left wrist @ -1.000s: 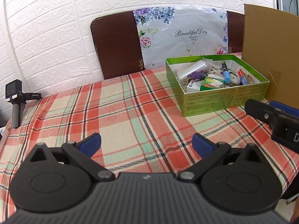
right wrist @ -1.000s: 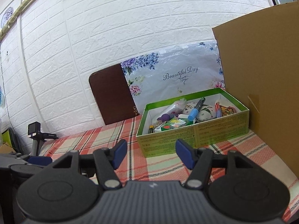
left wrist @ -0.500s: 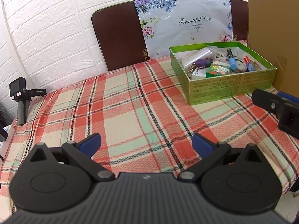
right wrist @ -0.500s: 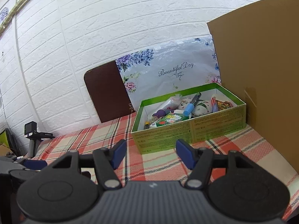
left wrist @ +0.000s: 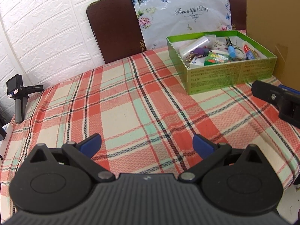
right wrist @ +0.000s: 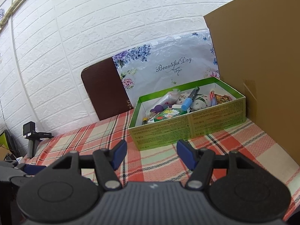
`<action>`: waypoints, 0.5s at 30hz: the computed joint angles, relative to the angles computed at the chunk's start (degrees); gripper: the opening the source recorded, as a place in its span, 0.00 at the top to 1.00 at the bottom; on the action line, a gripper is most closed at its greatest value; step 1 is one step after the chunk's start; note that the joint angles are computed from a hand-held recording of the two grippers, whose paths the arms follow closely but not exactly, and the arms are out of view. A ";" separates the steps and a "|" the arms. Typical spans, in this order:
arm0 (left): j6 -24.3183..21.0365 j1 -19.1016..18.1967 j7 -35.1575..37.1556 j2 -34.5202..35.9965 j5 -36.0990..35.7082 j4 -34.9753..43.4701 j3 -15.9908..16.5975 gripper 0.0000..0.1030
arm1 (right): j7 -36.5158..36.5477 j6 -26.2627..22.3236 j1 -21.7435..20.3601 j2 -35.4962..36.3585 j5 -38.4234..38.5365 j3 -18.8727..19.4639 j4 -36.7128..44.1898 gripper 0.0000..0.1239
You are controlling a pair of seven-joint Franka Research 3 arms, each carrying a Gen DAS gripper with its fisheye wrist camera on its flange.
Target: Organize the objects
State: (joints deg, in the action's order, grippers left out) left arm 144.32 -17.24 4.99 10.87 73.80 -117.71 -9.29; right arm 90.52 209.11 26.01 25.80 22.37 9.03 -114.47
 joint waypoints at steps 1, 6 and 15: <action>0.14 0.08 0.55 0.13 -0.62 0.06 -0.07 0.00 | 0.07 -0.04 0.05 0.04 0.12 -0.01 0.01 0.51; 1.04 0.22 2.87 0.70 -3.51 0.28 -0.06 0.00 | 0.71 -0.23 -0.40 0.05 -0.26 0.21 -0.10 0.51; 1.24 -0.29 5.41 1.71 -6.18 0.84 0.27 0.00 | 1.99 -0.98 -0.81 0.24 -0.67 0.33 -0.06 0.51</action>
State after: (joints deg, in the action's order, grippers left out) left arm 145.56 -17.52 10.40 12.59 67.61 -116.87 -9.03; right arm 92.50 208.13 25.20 26.04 21.69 9.36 -114.53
